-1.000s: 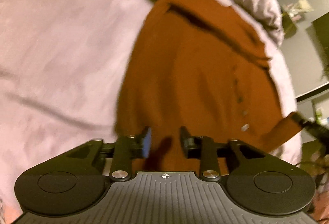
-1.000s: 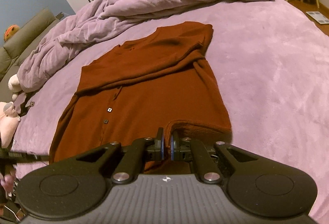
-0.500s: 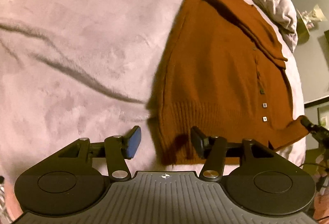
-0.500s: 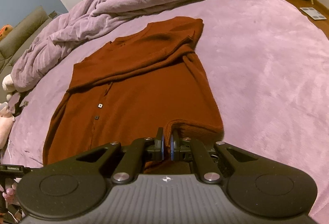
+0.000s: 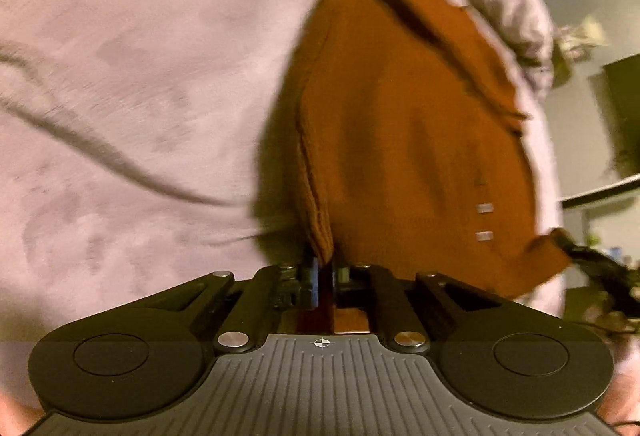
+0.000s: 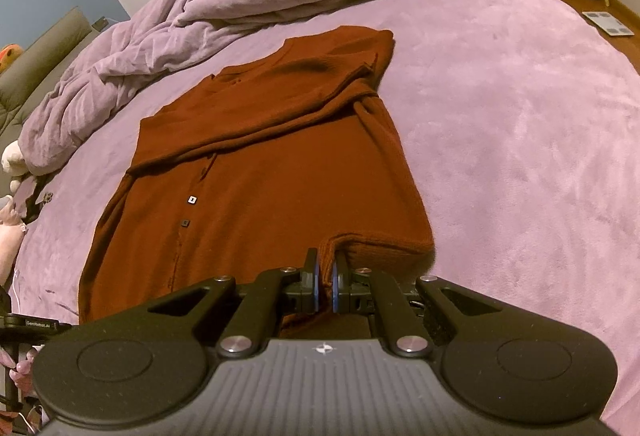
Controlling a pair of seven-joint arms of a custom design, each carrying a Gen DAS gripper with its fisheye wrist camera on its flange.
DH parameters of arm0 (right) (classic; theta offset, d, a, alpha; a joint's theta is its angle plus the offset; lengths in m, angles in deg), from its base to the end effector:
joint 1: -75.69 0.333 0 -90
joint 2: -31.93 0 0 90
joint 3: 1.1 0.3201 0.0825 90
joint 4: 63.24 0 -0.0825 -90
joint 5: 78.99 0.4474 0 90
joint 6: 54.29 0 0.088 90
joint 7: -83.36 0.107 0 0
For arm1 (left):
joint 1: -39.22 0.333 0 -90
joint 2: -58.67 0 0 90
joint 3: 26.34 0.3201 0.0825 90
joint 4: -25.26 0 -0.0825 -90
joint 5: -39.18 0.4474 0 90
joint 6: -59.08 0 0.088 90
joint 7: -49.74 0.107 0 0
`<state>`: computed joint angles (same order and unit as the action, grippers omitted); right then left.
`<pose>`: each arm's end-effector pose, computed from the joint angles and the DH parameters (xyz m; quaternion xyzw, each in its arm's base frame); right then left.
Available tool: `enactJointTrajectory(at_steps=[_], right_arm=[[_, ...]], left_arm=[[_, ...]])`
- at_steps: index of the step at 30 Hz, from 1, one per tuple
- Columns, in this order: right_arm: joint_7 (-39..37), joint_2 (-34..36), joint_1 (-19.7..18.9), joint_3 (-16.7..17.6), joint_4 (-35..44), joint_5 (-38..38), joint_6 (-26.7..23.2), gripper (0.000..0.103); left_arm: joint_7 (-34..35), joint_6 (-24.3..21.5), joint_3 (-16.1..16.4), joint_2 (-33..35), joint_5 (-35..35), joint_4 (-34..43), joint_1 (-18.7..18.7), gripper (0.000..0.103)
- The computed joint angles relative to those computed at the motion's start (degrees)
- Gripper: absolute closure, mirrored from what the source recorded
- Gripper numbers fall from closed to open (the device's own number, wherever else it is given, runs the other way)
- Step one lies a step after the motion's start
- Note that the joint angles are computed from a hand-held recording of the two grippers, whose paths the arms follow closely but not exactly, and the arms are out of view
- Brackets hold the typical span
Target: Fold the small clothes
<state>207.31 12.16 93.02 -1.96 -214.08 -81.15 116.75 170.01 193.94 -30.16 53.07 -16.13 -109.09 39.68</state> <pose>0.4758 0.1435 0.4049 -0.5687 0.7482 -0.1219 0.3193 0.5524 -0.0437 0.3513 0.6910 -0.6344 0.3176 0.1384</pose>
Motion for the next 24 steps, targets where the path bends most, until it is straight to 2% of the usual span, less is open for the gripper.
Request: enactJointTrajectory(at_steps=[3, 4, 8, 10, 11, 12, 14, 15, 16, 17, 18, 19, 20, 21, 22, 23, 24], right_arm=[[0.3, 0.0, -0.4, 0.2, 0.1, -0.2, 0.5, 0.098], [-0.3, 0.2, 0.4, -0.7, 0.3, 0.6, 1.1, 0.098], [0.0, 2.7, -1.4, -0.1, 3.2, -0.7, 2.1, 0.098], [1.0, 5.5, -3.8, 1.6, 6.1, -3.4, 3.2, 0.098], [2.6, 7.0, -6.2, 3.4, 7.5, -6.2, 3.8, 0.098], [6.7, 8.8, -10.5, 6.8, 9.5, -11.6, 4.0, 0.098], [12.9, 12.5, -14.3, 9.1, 13.3, -19.4, 3.9, 0.098], [18.7, 14.6, -16.7, 10.5, 15.7, -25.6, 3.3, 0.098], [23.3, 16.2, -17.8, 10.8, 17.5, -30.8, 2.7, 0.098], [30.9, 18.2, -19.0, 11.2, 20.1, -39.7, 1.1, 0.097], [35.3, 19.6, -18.7, 10.7, 22.0, -44.7, -1.0, 0.097], [36.3, 20.3, -18.0, 10.0, 22.9, -45.7, -2.4, 0.096], [36.7, 20.5, -17.4, 9.2, 23.0, -45.8, -2.3, 0.091], [37.5, 20.4, -17.0, 8.2, 22.6, -46.4, -0.9, 0.079], [37.9, 19.9, -16.7, 7.2, 21.6, -46.9, 1.0, 0.069], [36.8, 19.3, -16.3, 6.2, 20.5, -46.7, 2.8, 0.051], [32.8, 18.9, -15.7, 5.2, 19.2, -43.8, 5.1, 0.042]], left_arm=[[4.3, -0.7, 0.4, -1.8, -5.9, 0.6, -0.6, 0.096], [5.8, -0.6, 0.5, -2.0, -7.8, 1.4, -0.9, 0.096], [9.1, 2.8, -0.2, 0.4, -11.8, 6.7, -2.1, 0.096], [9.0, 6.3, -1.2, 3.3, -11.5, 10.3, -2.5, 0.096], [7.6, 9.6, -2.1, 5.0, -9.5, 12.1, -2.9, 0.096], [5.0, 12.0, -2.8, 7.2, -6.6, 14.3, -3.2, 0.096], [-1.3, 16.8, -3.9, 11.4, 0.0, 17.8, -3.9, 0.096], [-3.4, 18.4, -4.4, 13.3, 2.9, 19.3, -4.1, 0.095], [-5.1, 19.2, -4.7, 15.1, 6.3, 20.7, -4.4, 0.094], [-6.7, 20.0, -4.9, 16.2, 9.6, 21.4, -4.5, 0.091], [-7.3, 21.1, -5.2, 16.7, 12.5, 21.4, -4.6, 0.088], [-6.5, 22.1, -5.7, 16.9, 14.2, 21.3, -4.5, 0.08], [-4.4, 23.5, -6.4, 16.8, 14.8, 20.7, -4.1, 0.069], [-0.4, 24.0, -7.4, 16.4, 13.0, 20.1, -3.0, 0.064], [3.9, 23.7, -8.4, 15.8, 10.4, 19.5, -1.8, 0.053], [7.9, 22.7, -9.0, 15.4, 7.7, 19.2, -0.9, 0.045], [12.0, 21.2, -9.3, 15.2, 5.4, 19.2, -0.2, 0.042]])
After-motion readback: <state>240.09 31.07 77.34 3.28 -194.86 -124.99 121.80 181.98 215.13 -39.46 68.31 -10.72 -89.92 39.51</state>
